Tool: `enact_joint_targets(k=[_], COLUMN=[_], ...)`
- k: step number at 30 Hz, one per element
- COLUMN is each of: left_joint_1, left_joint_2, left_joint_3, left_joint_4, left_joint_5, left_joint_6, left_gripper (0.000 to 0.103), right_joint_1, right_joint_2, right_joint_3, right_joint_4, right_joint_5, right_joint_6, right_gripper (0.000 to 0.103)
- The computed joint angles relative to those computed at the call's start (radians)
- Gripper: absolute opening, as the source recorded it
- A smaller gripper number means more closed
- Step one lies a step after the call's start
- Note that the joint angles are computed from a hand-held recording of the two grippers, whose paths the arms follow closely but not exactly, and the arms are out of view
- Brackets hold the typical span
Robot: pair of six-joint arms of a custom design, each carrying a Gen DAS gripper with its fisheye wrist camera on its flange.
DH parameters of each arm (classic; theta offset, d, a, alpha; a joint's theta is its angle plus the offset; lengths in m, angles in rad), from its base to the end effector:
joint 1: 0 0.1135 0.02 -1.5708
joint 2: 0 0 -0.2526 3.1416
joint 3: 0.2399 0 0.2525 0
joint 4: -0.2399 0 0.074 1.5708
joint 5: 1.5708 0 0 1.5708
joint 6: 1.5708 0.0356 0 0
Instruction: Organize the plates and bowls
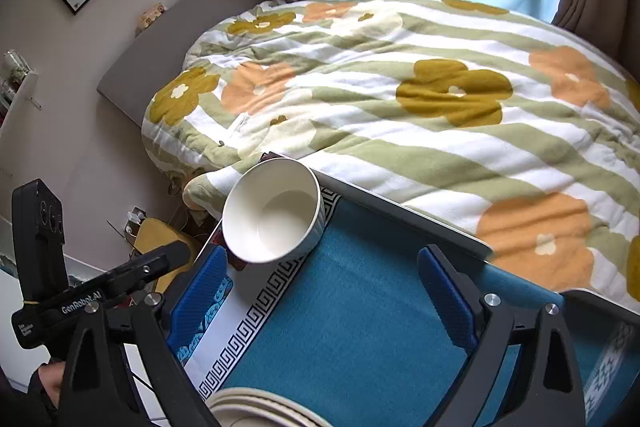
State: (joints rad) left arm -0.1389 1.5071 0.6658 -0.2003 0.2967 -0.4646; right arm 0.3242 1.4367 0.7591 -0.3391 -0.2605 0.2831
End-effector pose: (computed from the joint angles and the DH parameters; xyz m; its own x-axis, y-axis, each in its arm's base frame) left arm 0.2627 -0.0472 0.1295 -0.8891 -0.3083 -0.3382 -0.1340 0.8820 -0.4518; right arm 0.2549 0.0953 0.1646 -0.8959 -0.0163 -0.4441 -0.1937 0.9137 0.3573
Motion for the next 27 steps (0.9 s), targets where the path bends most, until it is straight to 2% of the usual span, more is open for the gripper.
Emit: enact_joint_targets(k=[2, 4, 7, 10, 11, 13, 15, 22, 27], left_joint_1=[0.0, -0.007, -0.002, 0.017, 0.021, 0.024, 0.022, -0.014, -0.052], left_joint_2=[0.122, 0.208, 0.299, 0.345, 0.355, 0.354, 0.348, 0.297, 0.198], left_joint_3=[0.039, 0.072, 0.111, 0.117, 0.119, 0.113, 0.106, 0.088, 0.048], left_joint_4=[0.062, 0.101, 0.136, 0.173, 0.18, 0.195, 0.204, 0.18, 0.146], left_joint_5=[0.011, 0.008, 0.019, 0.032, 0.028, 0.021, 0.015, -0.04, -0.066], left_joint_6=[0.004, 0.009, 0.018, 0.019, 0.02, 0.029, 0.039, 0.057, 0.052], left_gripper=[0.046, 0.043, 0.036, 0.029, 0.022, 0.021, 0.021, 0.021, 0.021], right_joint_1=[0.002, 0.003, 0.005, 0.01, 0.018, 0.025, 0.035, 0.045, 0.044], right_joint_2=[0.115, 0.215, 0.316, 0.387, 0.404, 0.425, 0.426, 0.404, 0.299], right_joint_3=[0.031, 0.064, 0.105, 0.134, 0.144, 0.151, 0.146, 0.126, 0.052], right_joint_4=[0.055, 0.09, 0.122, 0.152, 0.16, 0.171, 0.186, 0.2, 0.201], right_joint_5=[-0.03, -0.05, -0.069, -0.104, -0.102, -0.103, -0.069, -0.042, -0.028], right_joint_6=[0.014, 0.014, 0.017, 0.042, 0.049, 0.052, 0.065, 0.083, 0.099], right_gripper=[0.083, 0.066, 0.054, 0.048, 0.046, 0.025, 0.018, 0.016, 0.016])
